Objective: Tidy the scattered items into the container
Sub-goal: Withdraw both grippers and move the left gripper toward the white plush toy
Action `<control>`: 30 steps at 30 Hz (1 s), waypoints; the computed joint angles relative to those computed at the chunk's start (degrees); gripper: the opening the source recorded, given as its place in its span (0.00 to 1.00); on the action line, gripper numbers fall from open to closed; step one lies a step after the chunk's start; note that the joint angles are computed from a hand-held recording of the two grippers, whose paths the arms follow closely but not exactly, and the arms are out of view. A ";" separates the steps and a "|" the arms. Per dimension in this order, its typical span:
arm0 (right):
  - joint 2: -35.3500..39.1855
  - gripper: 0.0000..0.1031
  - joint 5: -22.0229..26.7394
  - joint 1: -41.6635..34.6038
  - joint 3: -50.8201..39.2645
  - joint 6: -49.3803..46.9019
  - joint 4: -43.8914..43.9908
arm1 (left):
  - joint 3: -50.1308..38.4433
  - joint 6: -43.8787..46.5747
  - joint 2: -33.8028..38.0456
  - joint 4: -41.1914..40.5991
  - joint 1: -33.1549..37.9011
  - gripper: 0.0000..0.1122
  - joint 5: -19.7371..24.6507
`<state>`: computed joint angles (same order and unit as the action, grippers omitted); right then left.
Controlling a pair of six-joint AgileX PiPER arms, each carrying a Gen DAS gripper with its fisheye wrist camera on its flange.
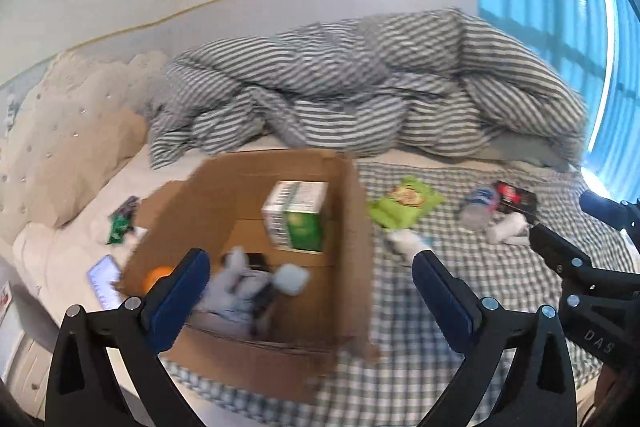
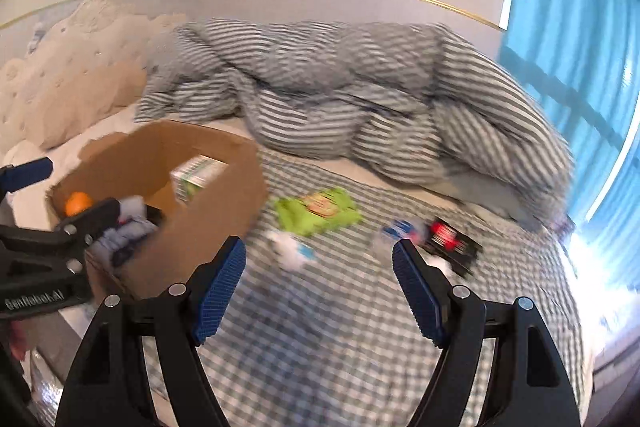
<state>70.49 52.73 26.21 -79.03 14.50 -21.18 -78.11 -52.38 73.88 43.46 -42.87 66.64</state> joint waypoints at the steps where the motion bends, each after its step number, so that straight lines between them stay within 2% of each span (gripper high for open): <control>1: -1.42 0.74 -0.39 -2.70 1.50 -1.85 1.73 | -0.15 -1.16 1.18 0.28 -1.30 0.92 -0.32; 7: -5.48 0.74 -4.65 -26.90 9.14 -22.00 22.15 | -0.23 -4.77 8.97 0.81 -6.60 0.92 -3.89; 12: -2.82 0.74 -8.43 -36.28 13.30 -32.06 30.92 | 0.36 -3.57 15.26 -1.72 -5.12 0.92 -8.78; 21: 9.84 0.74 -13.51 -37.94 11.20 -35.73 34.94 | -7.86 1.30 28.38 -5.59 2.13 0.92 -16.86; 26: 17.15 0.74 -14.93 -38.50 7.54 -37.29 37.10 | -16.62 6.19 37.62 -10.75 7.63 0.92 -18.18; 30: 23.90 0.74 -15.76 -37.16 2.46 -33.92 33.98 | -19.72 8.16 42.02 -13.59 10.25 0.92 -20.14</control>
